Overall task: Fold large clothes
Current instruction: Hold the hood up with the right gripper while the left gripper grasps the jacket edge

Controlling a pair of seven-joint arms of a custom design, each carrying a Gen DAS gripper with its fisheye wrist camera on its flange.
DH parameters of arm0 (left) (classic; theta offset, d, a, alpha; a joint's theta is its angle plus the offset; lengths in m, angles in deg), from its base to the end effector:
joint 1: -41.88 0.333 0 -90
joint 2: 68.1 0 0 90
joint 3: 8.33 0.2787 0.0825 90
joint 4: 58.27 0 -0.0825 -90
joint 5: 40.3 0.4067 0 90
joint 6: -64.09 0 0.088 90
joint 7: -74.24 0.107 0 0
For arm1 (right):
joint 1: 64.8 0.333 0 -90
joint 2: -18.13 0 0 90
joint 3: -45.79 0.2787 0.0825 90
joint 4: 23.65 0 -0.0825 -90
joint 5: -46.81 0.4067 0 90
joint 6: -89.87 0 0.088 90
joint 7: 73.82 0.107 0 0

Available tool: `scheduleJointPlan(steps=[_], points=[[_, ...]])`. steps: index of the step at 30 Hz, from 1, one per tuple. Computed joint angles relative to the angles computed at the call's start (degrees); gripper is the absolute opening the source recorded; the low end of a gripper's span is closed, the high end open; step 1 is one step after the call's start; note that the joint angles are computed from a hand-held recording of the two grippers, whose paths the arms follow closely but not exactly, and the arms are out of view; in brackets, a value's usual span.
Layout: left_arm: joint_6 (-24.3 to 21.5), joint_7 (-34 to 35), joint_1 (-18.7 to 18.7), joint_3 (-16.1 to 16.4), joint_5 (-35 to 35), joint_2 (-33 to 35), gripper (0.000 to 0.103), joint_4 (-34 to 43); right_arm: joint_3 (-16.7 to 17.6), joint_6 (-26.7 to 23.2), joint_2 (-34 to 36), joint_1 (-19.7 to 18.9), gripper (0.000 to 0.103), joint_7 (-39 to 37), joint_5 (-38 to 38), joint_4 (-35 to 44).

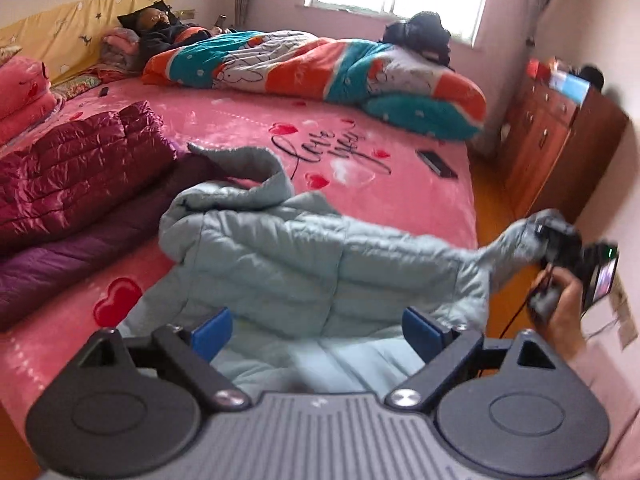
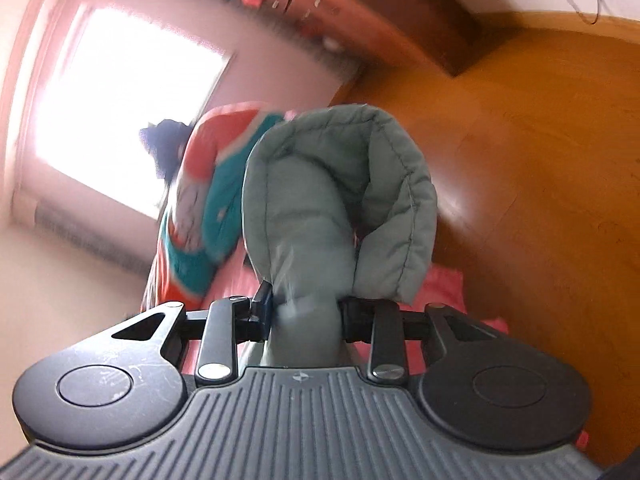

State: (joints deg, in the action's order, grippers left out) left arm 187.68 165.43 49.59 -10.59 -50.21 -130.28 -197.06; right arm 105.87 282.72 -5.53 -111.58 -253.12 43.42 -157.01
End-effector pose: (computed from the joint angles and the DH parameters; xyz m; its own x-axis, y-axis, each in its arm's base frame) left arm 0.3070 0.0159 0.7018 0.0613 -0.9911 0.1179 -0.6731 -0.1282 -0.7284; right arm 0.5165 0.1785 0.5192 -0.2341 -0.4257 -0.8741 -0.2035 0.9006 -0.3841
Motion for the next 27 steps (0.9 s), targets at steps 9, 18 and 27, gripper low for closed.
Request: scheduleJointPlan(steps=[9,18,27], points=[[18.7,1.2,4.6,-4.4,7.3,13.4,0.092,3.4,-1.0,2.4,2.1,0.4,0.038,-3.8,-4.9,0.5],[24.2,-2.0,9.0,-9.7,21.3,38.8,0.083,17.3,-21.6,4.5,12.6,21.9,0.067,-7.8,-14.3,2.3],[21.6,-7.3,5.6,-7.1,30.7,48.0,0.035,22.9,-43.5,-1.5,16.6,44.8,0.102,-5.9,-25.0,6.8]])
